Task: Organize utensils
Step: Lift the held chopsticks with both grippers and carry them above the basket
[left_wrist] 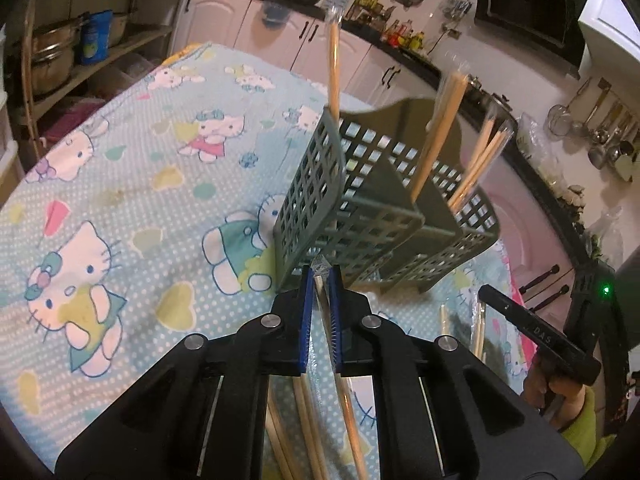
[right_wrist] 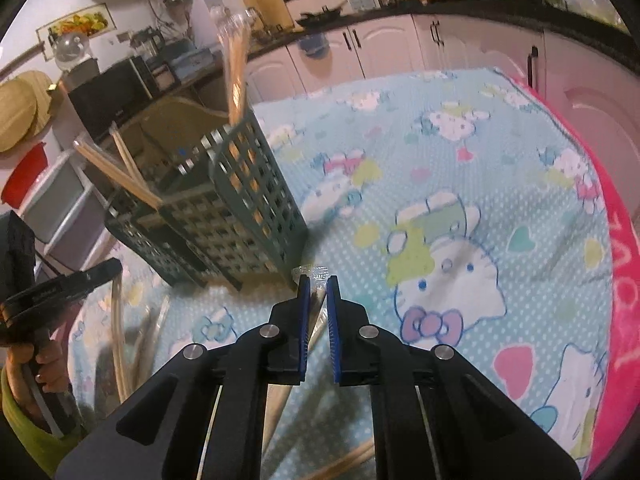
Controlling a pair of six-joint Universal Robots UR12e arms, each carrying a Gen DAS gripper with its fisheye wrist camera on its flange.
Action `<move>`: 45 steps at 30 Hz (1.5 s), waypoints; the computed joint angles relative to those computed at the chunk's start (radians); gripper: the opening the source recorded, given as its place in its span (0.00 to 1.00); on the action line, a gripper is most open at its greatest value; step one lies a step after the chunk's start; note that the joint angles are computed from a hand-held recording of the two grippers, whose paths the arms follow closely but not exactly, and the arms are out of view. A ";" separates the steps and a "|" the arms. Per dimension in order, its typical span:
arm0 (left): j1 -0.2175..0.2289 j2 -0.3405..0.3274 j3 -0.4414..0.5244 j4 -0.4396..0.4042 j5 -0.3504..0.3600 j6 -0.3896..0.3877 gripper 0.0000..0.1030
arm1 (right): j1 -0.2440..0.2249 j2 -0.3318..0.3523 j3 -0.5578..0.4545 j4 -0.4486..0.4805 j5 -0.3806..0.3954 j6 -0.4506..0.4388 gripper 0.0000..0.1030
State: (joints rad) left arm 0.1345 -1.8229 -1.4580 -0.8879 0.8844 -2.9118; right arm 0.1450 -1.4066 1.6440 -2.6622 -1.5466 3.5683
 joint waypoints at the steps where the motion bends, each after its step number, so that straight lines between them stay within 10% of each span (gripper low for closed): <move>1: 0.002 0.002 0.000 0.009 -0.005 -0.004 0.03 | 0.001 -0.001 -0.001 -0.013 -0.001 -0.002 0.08; 45: 0.025 0.038 0.070 0.174 -0.097 -0.044 0.01 | 0.087 0.028 -0.191 -0.210 -0.043 -0.230 0.05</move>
